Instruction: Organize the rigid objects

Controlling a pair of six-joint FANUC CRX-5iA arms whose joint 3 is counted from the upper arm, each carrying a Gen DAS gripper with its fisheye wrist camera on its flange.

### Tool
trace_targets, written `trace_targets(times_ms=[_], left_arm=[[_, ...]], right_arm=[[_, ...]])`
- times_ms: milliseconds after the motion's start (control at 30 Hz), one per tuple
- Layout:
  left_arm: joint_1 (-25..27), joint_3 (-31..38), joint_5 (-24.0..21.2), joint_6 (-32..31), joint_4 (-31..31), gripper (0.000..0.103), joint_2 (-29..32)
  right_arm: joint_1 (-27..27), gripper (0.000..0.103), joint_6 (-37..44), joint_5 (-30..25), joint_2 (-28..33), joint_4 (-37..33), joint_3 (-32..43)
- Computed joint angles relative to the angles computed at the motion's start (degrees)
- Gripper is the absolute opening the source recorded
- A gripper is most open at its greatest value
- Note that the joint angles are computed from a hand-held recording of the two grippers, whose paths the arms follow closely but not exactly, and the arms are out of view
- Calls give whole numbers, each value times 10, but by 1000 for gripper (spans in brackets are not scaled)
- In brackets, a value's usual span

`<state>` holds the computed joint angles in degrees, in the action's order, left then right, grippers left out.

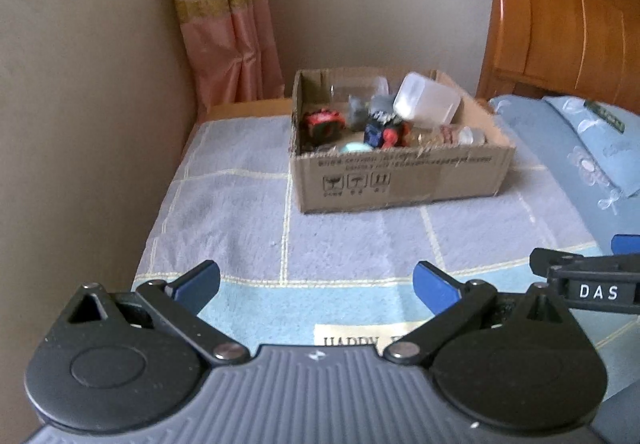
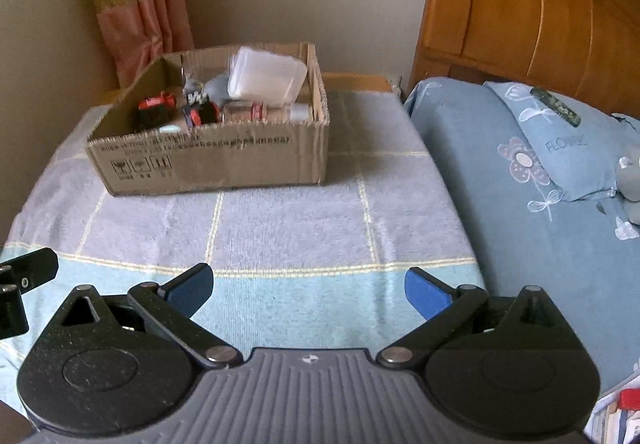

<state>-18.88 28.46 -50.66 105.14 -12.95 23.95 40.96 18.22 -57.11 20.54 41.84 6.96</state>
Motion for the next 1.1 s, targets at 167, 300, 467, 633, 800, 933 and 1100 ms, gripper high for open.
trace_targets(times_ms=[167, 300, 467, 633, 800, 933, 1100], left_arm=[[-14, 15, -2, 9, -27, 102, -7], [-19, 19, 0, 14, -32, 102, -10], [-27, 30, -9, 32, -58, 102, -6], [-33, 37, -18, 45, -79, 102, -3], [-32, 36, -16, 44, -76, 102, -2], [-31, 34, -13, 42, -74, 102, -4], [-33, 34, -14, 43, -77, 102, -5]], right_arm=[[3, 103, -15, 16, -24, 27, -19], [2, 103, -30, 24, -35, 46, -30], [3, 103, -36, 30, -37, 51, -33], [3, 103, -33, 31, -34, 46, -30], [4, 103, -32, 30, -34, 45, -28], [6, 103, -33, 29, -34, 48, -28], [7, 103, -41, 31, -35, 52, -31]])
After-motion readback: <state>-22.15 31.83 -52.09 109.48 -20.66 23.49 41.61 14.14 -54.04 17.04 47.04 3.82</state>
